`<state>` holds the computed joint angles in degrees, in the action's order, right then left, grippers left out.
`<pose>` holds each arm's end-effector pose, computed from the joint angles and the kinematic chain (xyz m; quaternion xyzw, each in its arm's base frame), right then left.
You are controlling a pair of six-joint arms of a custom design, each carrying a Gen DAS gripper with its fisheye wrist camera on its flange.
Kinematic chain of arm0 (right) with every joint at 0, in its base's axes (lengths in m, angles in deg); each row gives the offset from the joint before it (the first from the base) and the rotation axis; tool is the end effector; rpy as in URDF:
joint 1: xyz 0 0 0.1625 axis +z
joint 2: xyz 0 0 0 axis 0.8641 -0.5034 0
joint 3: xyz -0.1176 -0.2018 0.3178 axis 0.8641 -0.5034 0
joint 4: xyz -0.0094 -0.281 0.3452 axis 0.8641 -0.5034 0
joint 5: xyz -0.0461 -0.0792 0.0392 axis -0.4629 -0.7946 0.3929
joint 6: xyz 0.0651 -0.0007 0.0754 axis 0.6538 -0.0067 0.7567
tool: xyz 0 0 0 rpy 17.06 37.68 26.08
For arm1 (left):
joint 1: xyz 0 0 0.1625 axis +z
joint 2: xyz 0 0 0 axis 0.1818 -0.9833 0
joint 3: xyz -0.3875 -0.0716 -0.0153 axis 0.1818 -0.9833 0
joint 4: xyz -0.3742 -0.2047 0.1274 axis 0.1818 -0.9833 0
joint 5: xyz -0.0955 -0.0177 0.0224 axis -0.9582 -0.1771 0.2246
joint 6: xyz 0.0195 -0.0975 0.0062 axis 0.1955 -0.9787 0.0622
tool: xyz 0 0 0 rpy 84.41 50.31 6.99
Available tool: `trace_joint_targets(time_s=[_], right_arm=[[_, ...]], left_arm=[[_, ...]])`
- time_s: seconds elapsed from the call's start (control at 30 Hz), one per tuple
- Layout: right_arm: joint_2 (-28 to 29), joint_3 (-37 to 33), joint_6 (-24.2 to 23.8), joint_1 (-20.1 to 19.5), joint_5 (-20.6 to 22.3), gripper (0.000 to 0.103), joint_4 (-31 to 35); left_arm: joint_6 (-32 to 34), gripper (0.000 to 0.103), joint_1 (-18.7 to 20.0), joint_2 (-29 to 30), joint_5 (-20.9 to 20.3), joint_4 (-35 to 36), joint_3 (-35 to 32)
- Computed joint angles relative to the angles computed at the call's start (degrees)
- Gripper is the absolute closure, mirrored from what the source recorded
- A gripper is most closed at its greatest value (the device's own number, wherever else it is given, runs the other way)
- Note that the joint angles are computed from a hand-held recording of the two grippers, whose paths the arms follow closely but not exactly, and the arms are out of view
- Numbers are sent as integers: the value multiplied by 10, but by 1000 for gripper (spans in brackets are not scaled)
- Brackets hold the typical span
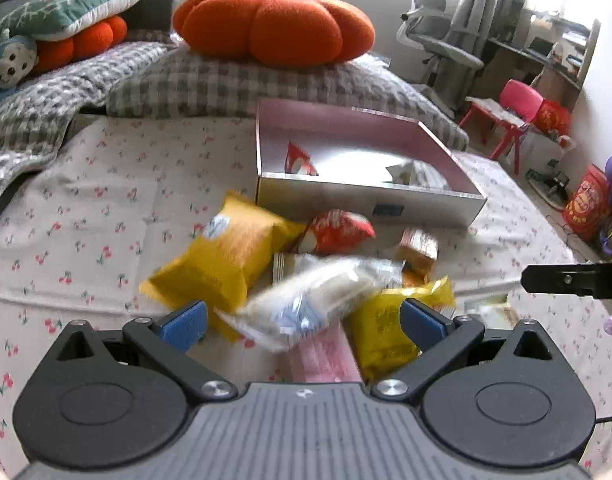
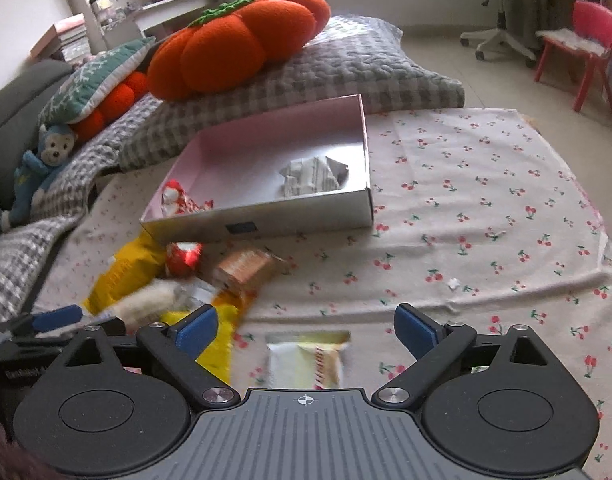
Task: Organize snacks
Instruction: 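Grasp pink packet with left tool while right tool approaches white wafer pack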
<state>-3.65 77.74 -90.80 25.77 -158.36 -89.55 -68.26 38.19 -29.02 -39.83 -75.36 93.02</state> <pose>0.0523 -0.7575 0.3375 0.1954 -0.9179 0.2766 0.2067 -0.3409 -0.7112 0.0195 0.1003 0.8711 -0.3764 0.2991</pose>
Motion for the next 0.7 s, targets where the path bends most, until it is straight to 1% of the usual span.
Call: trace_joint_targets(time_s=[0.07, 0.13, 0.23, 0.27, 0.33, 0.37, 0.43, 0.57, 0.63, 0.7], right_arm=[[-8, 17, -19, -6, 5, 7, -14], [-17, 39, -43, -11, 4, 7, -36], [-23, 61, -93, -16, -1, 7, -50], [-25, 69, -117, -18, -1, 7, -59], [-24, 80, -149, -19, -7, 7, -80], [-23, 87, -159, -20, -10, 7, -101], [-20, 93, -171, -21, -9, 7, -122], [-18, 98, -174, -24, 0, 5, -138], [-14, 98, -179, -25, -2, 4, -145], [-13, 101, -184, -29, 7, 2, -155]], left_arm=[[-8, 0, -4, 3, 21, 12, 3], [1, 1, -6, 6, 32, 11, 9], [3, 1, -6, 6, 33, 18, 17], [-1, 1, -5, 4, 30, 19, 19], [-11, 1, -4, 2, 27, 16, 25], [-17, 1, -3, 0, 24, 15, 27], [-33, 1, -2, -2, 22, 20, 30], [-47, 2, 1, -5, 19, 13, 40], [-31, 2, 1, -2, 22, -16, 46], [-25, 2, 0, -2, 23, -26, 50]])
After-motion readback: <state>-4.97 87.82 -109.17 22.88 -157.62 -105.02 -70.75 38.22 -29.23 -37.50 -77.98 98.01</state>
